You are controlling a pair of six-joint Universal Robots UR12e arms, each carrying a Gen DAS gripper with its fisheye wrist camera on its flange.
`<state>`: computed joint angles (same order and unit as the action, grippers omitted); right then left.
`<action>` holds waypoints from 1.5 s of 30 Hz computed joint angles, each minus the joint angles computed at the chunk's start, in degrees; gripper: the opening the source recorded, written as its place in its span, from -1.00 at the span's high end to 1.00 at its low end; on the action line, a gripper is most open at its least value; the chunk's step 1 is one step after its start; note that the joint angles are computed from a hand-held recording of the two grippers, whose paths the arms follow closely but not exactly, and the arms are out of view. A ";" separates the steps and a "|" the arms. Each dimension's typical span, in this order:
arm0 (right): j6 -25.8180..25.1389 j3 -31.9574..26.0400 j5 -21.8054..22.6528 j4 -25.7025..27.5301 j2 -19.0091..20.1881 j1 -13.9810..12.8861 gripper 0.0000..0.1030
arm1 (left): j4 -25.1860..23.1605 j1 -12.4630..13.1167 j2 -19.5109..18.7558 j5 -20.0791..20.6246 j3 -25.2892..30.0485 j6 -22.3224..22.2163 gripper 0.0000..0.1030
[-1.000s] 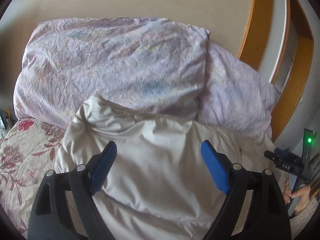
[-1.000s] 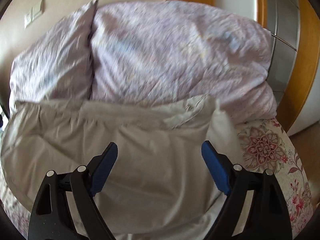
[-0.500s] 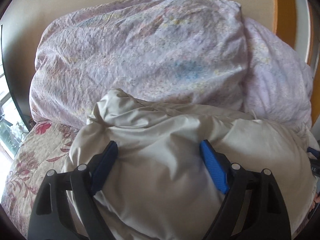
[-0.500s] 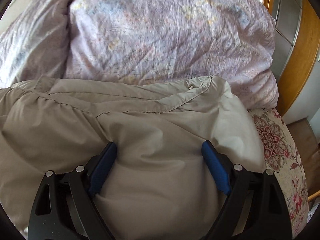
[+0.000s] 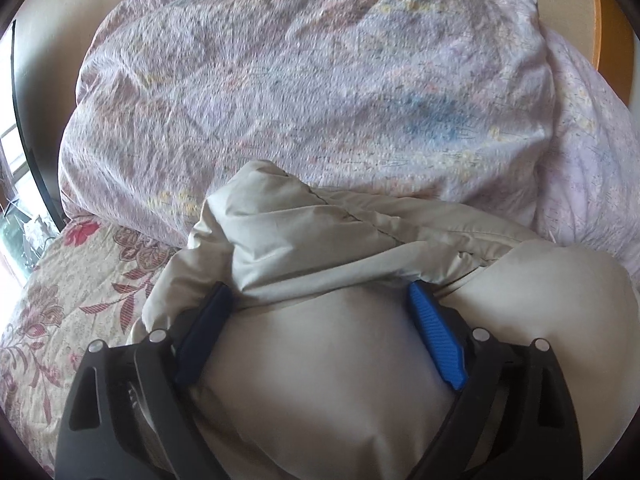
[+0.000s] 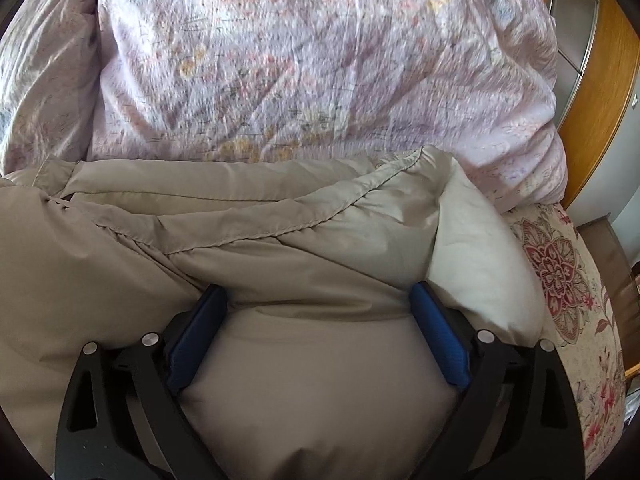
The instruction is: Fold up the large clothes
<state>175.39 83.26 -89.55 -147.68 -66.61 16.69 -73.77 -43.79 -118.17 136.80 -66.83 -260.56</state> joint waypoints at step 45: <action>8.22 -2.30 3.85 3.30 2.22 -5.14 -0.96 | -9.16 1.94 0.73 -1.38 0.20 -7.15 -0.94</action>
